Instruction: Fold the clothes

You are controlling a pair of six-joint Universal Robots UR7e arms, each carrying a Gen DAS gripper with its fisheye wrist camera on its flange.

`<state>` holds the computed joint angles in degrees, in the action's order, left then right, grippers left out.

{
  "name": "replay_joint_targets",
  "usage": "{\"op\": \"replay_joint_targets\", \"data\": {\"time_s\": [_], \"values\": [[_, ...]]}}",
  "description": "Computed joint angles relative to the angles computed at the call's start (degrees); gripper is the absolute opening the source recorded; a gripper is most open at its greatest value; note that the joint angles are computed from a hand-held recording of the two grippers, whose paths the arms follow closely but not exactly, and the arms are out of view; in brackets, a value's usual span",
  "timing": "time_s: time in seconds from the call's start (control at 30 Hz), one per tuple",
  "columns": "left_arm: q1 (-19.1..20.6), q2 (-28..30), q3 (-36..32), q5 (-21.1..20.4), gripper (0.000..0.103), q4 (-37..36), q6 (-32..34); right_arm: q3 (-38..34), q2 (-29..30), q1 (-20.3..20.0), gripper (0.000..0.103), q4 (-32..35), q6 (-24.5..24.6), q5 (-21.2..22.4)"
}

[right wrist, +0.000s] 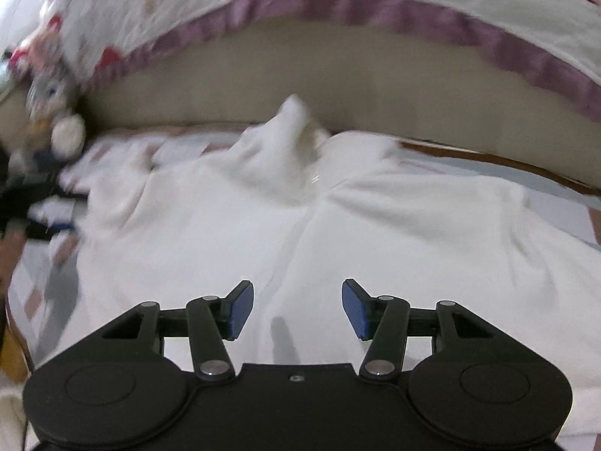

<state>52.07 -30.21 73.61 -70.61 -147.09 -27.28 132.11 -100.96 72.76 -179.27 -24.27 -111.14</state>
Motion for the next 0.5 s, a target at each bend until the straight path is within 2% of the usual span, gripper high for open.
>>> {"op": "replay_joint_targets", "data": {"time_s": [0.1, 0.2, 0.23, 0.27, 0.33, 0.43, 0.5], "values": [[0.19, 1.82, -2.12, -0.05, 0.066, 1.10, 1.08, -0.25, 1.59, 1.67, 0.058, 2.79, -0.69, -0.36], [0.94, 2.92, -2.61, -2.75, 0.065, -0.99, 0.32, -0.66, 3.34, 3.57, 0.058, 5.34, -2.02, -0.63], [0.86, 3.13, -2.40, -2.66, 0.049, -2.26, 0.73, -0.81, 3.97, 4.20, 0.058, 6.07, -2.48, -0.78], [0.75, 3.30, -2.17, -2.58, 0.013, -3.51, 1.14, -0.90, 4.61, 4.85, 0.058, 6.59, -3.09, -1.08], [0.07, 2.87, -1.08, -1.45, 0.012, -6.27, 1.74, -1.04, 5.71, 6.07, 0.058, 7.90, -4.79, -1.97], [-1.74, 1.75, 1.24, 3.75, 0.011, -12.11, 5.35, -0.23, 5.94, 7.40, 0.058, 8.78, -7.53, -4.13], [-2.16, 1.05, 2.44, 4.64, 0.010, -16.06, 6.34, 0.85, 3.93, 6.70, 0.058, 9.82, -6.68, -3.67]]}}
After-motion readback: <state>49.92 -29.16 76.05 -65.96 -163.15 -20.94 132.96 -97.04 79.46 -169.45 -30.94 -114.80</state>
